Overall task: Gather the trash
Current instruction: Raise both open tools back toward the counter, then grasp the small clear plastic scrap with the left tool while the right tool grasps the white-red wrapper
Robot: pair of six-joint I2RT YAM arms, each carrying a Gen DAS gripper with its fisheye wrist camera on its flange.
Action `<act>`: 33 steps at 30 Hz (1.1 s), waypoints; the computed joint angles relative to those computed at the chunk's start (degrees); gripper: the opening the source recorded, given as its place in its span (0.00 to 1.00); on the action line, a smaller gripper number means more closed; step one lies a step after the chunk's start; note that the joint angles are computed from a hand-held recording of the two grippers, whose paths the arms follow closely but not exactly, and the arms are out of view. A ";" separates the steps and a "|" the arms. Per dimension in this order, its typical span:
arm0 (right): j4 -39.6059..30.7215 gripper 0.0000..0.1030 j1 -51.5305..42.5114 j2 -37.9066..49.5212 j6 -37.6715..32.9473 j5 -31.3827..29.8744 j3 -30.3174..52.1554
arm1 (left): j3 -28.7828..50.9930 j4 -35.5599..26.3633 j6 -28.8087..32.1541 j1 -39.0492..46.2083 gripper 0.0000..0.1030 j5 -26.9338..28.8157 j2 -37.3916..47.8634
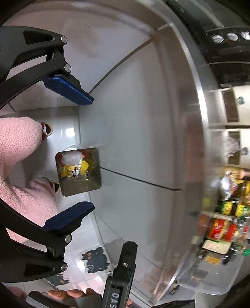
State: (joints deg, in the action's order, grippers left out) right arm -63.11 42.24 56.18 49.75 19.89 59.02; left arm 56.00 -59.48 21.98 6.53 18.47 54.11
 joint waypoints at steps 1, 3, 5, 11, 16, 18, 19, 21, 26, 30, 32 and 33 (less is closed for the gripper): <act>-1.10 0.97 0.51 0.72 -0.22 0.82 2.35 | 1.87 -1.10 0.07 0.58 0.92 0.48 0.49; -3.19 0.97 -0.06 2.50 -1.90 1.87 8.20 | 7.93 -4.69 0.40 2.17 0.92 1.97 2.68; -4.73 0.97 -1.37 4.39 -3.61 2.67 13.22 | 12.50 -5.28 -0.80 2.45 0.92 2.68 5.01; -4.87 0.97 -12.50 11.58 -12.90 -1.25 27.12 | 27.14 -5.82 -4.36 -0.42 0.92 0.85 13.54; -3.41 0.97 -22.83 19.62 -18.30 -8.15 35.80 | 37.54 -5.40 -7.58 -4.34 0.92 -1.32 22.78; -3.27 0.97 -25.09 23.14 -19.89 -8.90 39.04 | 41.12 -4.04 -8.87 -6.46 0.92 -3.10 26.65; -3.23 0.97 -25.98 25.28 -20.77 -8.98 41.12 | 43.41 -3.88 -9.46 -7.34 0.92 -3.87 28.88; -3.30 0.97 -27.51 29.21 -22.35 -9.63 45.17 | 47.98 -3.77 -10.28 -8.64 0.92 -4.73 33.20; -4.71 0.97 -31.91 41.39 -24.63 -11.99 58.75 | 62.78 -5.19 -12.50 -10.89 0.92 -6.99 45.53; -7.59 0.97 -34.88 51.54 -26.12 -13.39 72.78 | 78.31 -9.41 -13.53 -12.27 0.92 -8.50 56.24; -10.41 0.96 -36.05 57.32 -26.67 -14.53 81.34 | 87.83 -12.78 -13.84 -13.19 0.91 -9.12 62.37; -11.97 0.95 -36.43 60.31 -26.78 -14.77 85.82 | 92.16 -14.53 -14.05 -13.58 0.91 -9.39 65.01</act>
